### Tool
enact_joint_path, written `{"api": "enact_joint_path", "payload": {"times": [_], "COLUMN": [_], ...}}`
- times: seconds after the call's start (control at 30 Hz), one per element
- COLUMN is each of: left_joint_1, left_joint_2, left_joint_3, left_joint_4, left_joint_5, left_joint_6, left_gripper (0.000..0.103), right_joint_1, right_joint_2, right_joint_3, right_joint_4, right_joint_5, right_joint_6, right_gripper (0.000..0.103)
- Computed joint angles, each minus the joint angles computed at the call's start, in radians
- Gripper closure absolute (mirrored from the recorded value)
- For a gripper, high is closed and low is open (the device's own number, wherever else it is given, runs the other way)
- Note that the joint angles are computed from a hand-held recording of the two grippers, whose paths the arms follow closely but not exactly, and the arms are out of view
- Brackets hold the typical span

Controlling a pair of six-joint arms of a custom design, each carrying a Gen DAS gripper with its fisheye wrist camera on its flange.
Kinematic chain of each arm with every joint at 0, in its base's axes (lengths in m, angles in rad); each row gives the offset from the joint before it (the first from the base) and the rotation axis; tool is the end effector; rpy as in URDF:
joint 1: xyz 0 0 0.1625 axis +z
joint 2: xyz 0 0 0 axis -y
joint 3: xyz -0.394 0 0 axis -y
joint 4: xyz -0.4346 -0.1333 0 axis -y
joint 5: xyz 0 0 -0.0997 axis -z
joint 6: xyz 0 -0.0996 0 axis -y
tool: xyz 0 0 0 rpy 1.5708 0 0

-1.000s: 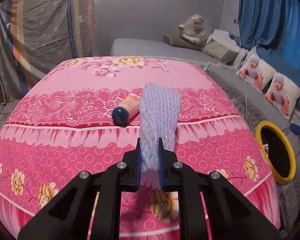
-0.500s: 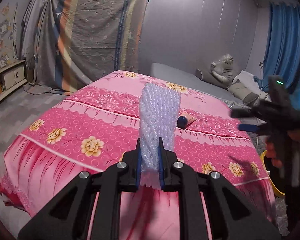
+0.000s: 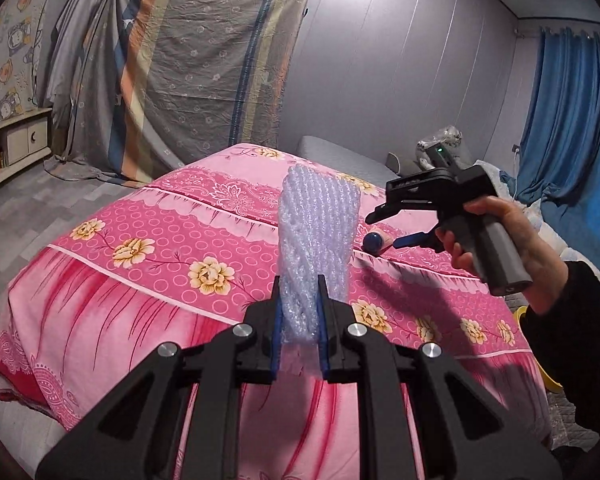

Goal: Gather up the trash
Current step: 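Grasp the pink paw-print cream tube with the right tool while the left tool holds the sleeve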

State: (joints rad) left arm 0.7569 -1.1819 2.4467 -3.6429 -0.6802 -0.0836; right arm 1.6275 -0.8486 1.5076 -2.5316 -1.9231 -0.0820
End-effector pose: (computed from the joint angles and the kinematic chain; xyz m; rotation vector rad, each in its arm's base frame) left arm -0.1421 -0.4241 0.1414 0.3861 2.3320 -1.3709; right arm 0.1400 -0.7202 0.1324 0.1166 -2.7563 0.4131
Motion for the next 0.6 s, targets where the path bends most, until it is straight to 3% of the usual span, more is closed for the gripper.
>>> {"api": "enact_joint_path", "payload": {"times": [0.27, 0.43, 0.5, 0.6], "left_joint_1": [0.0, -0.019, -0.027, -0.037], "left_joint_2": [-0.007, 0.005, 0.008, 0.001], "left_joint_3": [0.015, 0.008, 0.005, 0.003], "left_joint_4": [-0.036, -0.032, -0.02, 0.01], "left_joint_5": [0.004, 0.053, 0.067, 0.072], "left_joint_6": [0.022, 0.027, 0.016, -0.006], "left_gripper": [0.09, 0.09, 0.09, 0.09], "right_joint_1": [0.026, 0.025, 0.025, 0.027], "right_joint_2": [0.106, 0.14, 0.139, 0.115], "right_joint_3": [-0.098, -0.137, -0.133, -0.103], "right_joint_4": [-0.019, 0.02, 0.004, -0.045], "right_joint_5": [-0.151, -0.17, -0.178, -0.174], "right_joint_6": [0.01, 0.017, 0.005, -0.048], "right_gripper": [0.053, 0.056, 0.07, 0.075]}}
